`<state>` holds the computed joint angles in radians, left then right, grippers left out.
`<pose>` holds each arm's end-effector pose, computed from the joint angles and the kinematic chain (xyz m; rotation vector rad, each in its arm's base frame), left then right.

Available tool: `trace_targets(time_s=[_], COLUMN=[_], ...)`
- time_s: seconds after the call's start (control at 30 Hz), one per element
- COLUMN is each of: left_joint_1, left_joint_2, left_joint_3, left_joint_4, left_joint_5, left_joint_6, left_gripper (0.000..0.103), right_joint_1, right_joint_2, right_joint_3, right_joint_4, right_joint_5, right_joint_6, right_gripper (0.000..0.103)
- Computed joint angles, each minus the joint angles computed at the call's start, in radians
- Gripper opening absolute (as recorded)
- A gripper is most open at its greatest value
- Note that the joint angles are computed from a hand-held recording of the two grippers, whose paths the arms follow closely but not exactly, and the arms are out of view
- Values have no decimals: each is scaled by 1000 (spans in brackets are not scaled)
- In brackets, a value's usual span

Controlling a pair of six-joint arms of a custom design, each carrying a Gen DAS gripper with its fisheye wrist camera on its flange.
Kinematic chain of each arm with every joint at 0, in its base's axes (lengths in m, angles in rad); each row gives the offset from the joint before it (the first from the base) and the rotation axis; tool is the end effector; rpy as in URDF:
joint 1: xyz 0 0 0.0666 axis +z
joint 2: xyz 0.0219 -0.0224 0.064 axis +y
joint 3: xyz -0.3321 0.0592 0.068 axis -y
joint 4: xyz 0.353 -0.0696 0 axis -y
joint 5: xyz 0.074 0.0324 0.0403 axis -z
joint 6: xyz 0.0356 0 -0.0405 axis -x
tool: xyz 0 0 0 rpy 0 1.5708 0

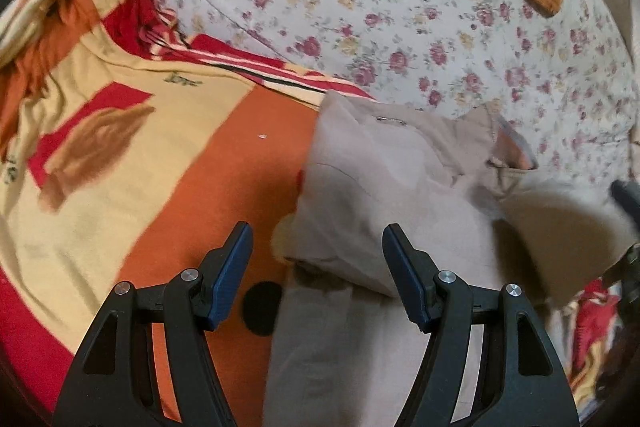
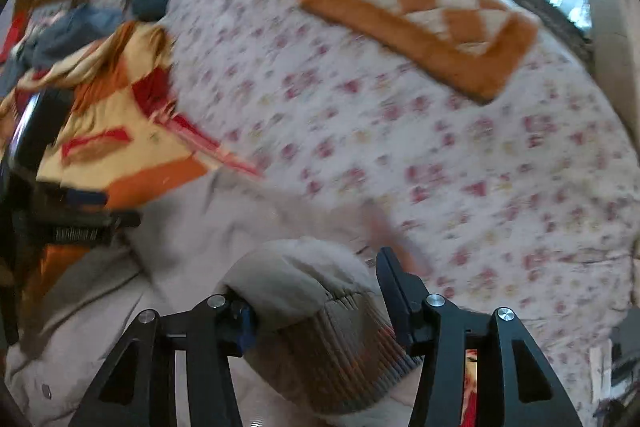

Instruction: Fold large clothes

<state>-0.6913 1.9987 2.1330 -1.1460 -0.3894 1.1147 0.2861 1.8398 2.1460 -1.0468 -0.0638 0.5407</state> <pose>0.4921 -0.3902 0.3610 -0.6600 2.4013 -0.2568 0.5684 0.1691 0.4650 -0.9577 2.1023 -0.0561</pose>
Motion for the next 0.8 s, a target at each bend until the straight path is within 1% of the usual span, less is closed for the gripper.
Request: trace_targets(time_s=[0.07, 0.1, 0.13, 0.2, 0.23, 0.3, 0.37, 0.43, 0.47, 0.5, 0.53, 0.57, 0.6, 0.67, 0.7, 0.73, 0.77, 0.8], left_joint_1=[5, 6, 6, 5, 4, 2, 2, 8, 12, 17, 22, 27, 31, 33, 32, 31, 29, 28], left_joint_2=[-17, -22, -21, -9, -3, 16, 15, 2, -6, -14, -23, -30, -36, -51, -62, -65, -66, -65], left_joint_3=[-32, -46, -47, -36, -29, -2, -4, -24, -37, -48, -60, -71, -78, -97, -109, -110, -110, -106], left_joint_4=[59, 88, 100, 108, 106, 82, 76, 75, 74, 68, 63, 60, 54, 58, 69, 71, 70, 71], left_joint_5=[36, 51, 58, 72, 73, 65, 64, 61, 59, 57, 56, 58, 60, 56, 50, 44, 38, 37], left_joint_6=[-7, -7, -6, -3, -1, 7, 7, 18, 27, 42, 58, 71, 83, 92, 90, 89, 87, 82], left_gripper=[67, 67, 67, 67, 67, 67, 67, 67, 67, 67, 67, 67, 67, 67, 67, 67, 67, 67], right_joint_1=[-8, -20, -39, -66, -72, -73, -46, -4, 23, 47, 67, 89, 92, 80, 66, 52, 33, 20], right_joint_2=[-25, -46, -68, -83, -88, -58, -40, -71, -96, -107, -110, -118, -128, -153, -173, -191, -219, -239], right_joint_3=[-51, -82, -108, -121, -124, -68, -38, -101, -154, -186, -205, -245, -274, -321, -352, -374, -405, -426], right_joint_4=[25, 44, 63, 98, 105, 72, 54, 110, 144, 143, 129, 124, 117, 112, 124, 141, 174, 203], right_joint_5=[14, 17, 8, -11, -24, -51, -25, -3, 8, 30, 68, 124, 137, 119, 111, 105, 97, 86], right_joint_6=[4, -4, -24, -75, -89, -119, -110, -46, 30, 114, 176, 230, 247, 245, 224, 201, 162, 142], right_gripper=[59, 66, 73, 81, 81, 81, 81, 81, 82, 84, 84, 84, 84, 84, 84, 84, 85, 85])
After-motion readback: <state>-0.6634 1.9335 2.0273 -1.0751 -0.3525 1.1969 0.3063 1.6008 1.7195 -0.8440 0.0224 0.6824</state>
